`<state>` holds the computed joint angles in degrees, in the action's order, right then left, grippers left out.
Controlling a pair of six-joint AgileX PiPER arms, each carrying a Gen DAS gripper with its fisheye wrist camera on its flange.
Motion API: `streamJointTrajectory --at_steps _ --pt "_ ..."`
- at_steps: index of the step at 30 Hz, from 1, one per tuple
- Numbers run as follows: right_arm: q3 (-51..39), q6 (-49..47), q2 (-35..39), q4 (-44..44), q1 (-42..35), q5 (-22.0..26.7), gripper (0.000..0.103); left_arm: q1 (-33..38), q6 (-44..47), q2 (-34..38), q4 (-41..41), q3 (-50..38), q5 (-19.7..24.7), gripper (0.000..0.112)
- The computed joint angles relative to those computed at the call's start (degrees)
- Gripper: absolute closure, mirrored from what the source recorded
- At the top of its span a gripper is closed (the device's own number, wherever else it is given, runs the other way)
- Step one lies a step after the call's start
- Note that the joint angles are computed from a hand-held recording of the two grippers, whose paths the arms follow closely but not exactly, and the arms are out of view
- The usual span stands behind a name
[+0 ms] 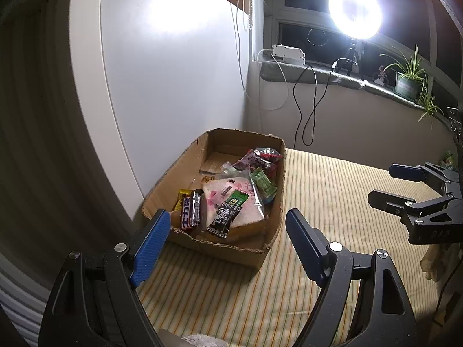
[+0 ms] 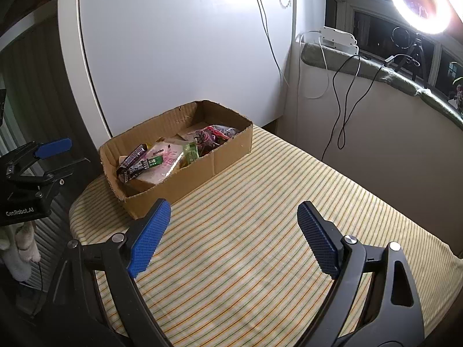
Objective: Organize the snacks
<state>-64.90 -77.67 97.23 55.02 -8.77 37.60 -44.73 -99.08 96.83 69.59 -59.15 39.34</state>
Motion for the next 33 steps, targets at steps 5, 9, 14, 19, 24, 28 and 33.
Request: streamJointTrajectory --at_steps 5,9,14,19,24,28,33 --pt "0.1 -0.2 -0.1 0.2 0.0 0.1 0.012 0.0 0.0 0.0 -0.1 0.0 0.0 0.030" --pt "0.3 -0.1 -0.2 0.2 0.2 0.0 0.012 0.0 0.4 0.1 -0.4 -0.1 -0.1 0.030" --pt "0.4 0.0 -0.3 0.1 0.3 -0.1 0.012 0.2 0.2 0.2 -0.4 0.0 -0.4 0.030" --pt "0.4 0.0 -0.2 0.0 0.2 -0.1 0.012 0.1 0.0 0.3 -0.5 0.0 -0.4 0.030" --pt "0.8 -0.2 -0.2 0.2 0.2 -0.3 0.012 0.2 0.2 0.5 -0.5 -0.1 -0.7 0.030" --pt "1.0 -0.4 -0.2 0.4 -0.1 -0.3 0.012 -0.1 0.2 0.7 -0.5 -0.3 -0.5 0.030" --pt "1.2 -0.4 -0.2 0.5 -0.6 -0.3 0.012 -0.5 0.2 0.9 -0.2 -0.5 -0.2 0.030"
